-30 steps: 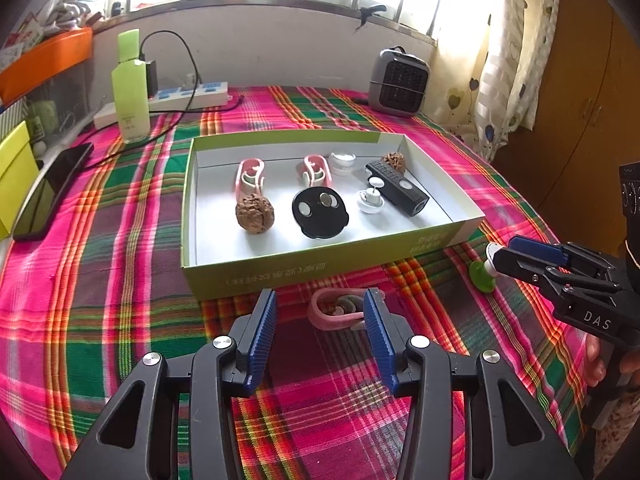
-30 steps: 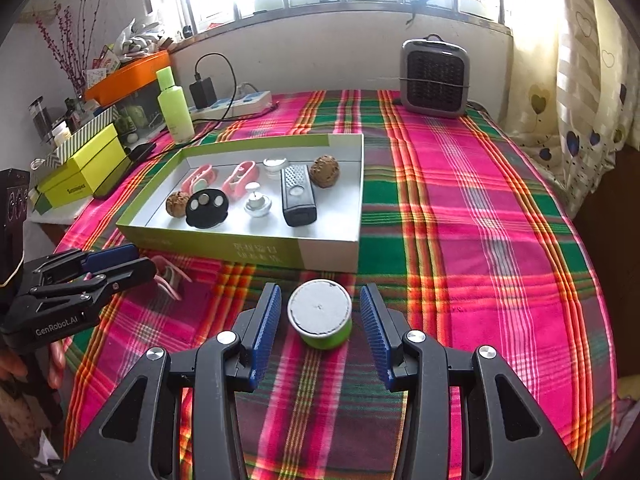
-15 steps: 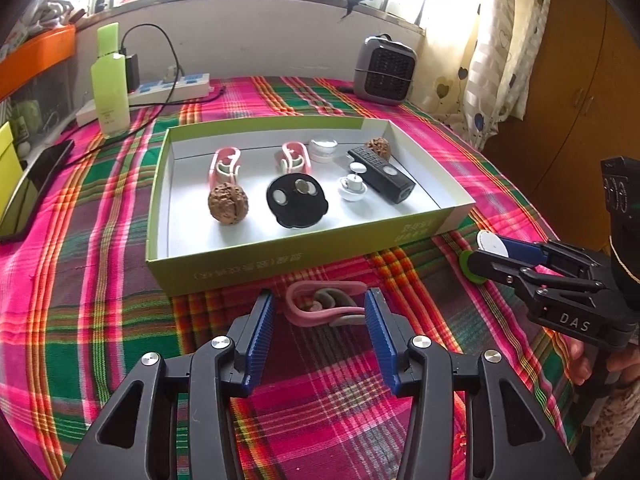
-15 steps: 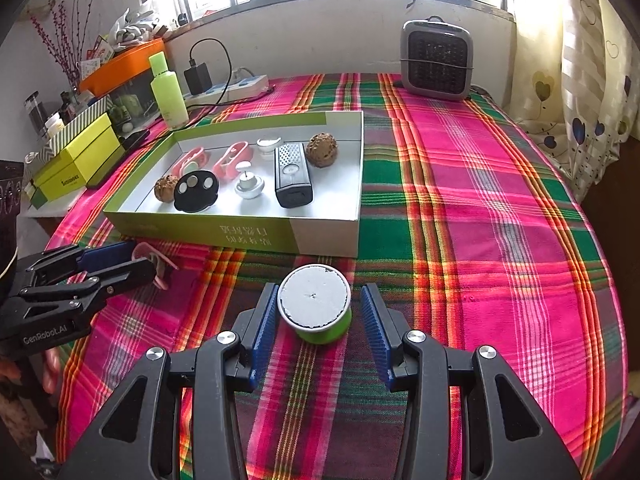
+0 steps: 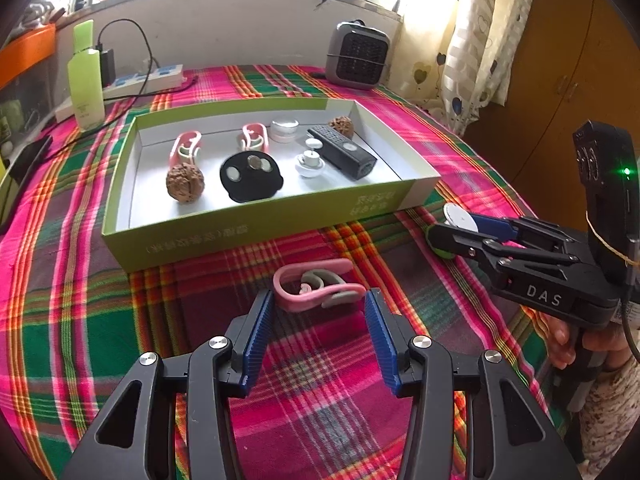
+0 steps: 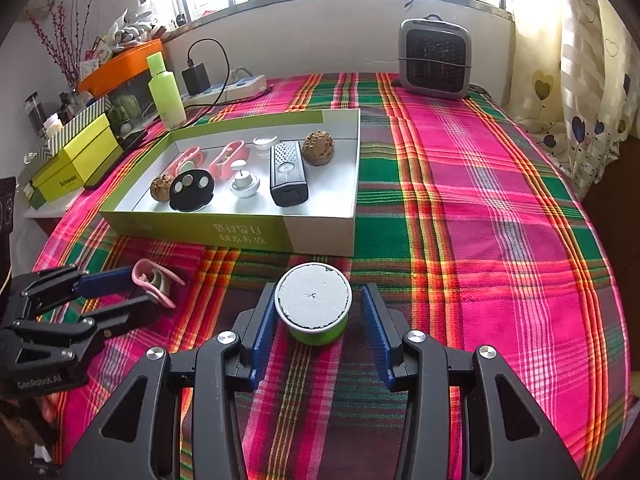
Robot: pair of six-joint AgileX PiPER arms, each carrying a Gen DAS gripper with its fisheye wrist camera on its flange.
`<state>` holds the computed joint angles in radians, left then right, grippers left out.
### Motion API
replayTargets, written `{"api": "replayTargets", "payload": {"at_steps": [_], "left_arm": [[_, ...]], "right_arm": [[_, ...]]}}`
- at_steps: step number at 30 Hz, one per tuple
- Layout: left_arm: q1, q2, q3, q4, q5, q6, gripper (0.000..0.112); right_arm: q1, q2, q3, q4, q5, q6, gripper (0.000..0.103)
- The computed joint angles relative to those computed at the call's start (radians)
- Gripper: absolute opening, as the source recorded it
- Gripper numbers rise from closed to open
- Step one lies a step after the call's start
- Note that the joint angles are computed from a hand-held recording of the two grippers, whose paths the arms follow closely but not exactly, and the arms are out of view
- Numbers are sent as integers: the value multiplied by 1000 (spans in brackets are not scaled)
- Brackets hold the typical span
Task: Organize objects
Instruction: 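Grasp the green-based white container with the right gripper while the left gripper grasps a pink clip, then lift the green-based container and pink clip off the tablecloth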
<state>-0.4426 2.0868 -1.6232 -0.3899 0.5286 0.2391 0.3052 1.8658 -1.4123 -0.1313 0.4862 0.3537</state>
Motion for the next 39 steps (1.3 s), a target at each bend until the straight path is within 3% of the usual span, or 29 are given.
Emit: {"api": "replayTargets", "payload": {"at_steps": [5,16,28,39], "left_arm": [[-6,-17,27,-37,6,46,45],[7,10,-41,87,8,-28,45],[-6,95,-174,71,91,39,48],[-18,56,-96,53,40,33,48]], "right_arm": [[-9,-13,19,38,-32,-29,36],[-15,-18,26,69,-40,-49,36],[-13,-23,32,67,-43,-42,36],[-20,-28,43,116,-52,-88,36]]}}
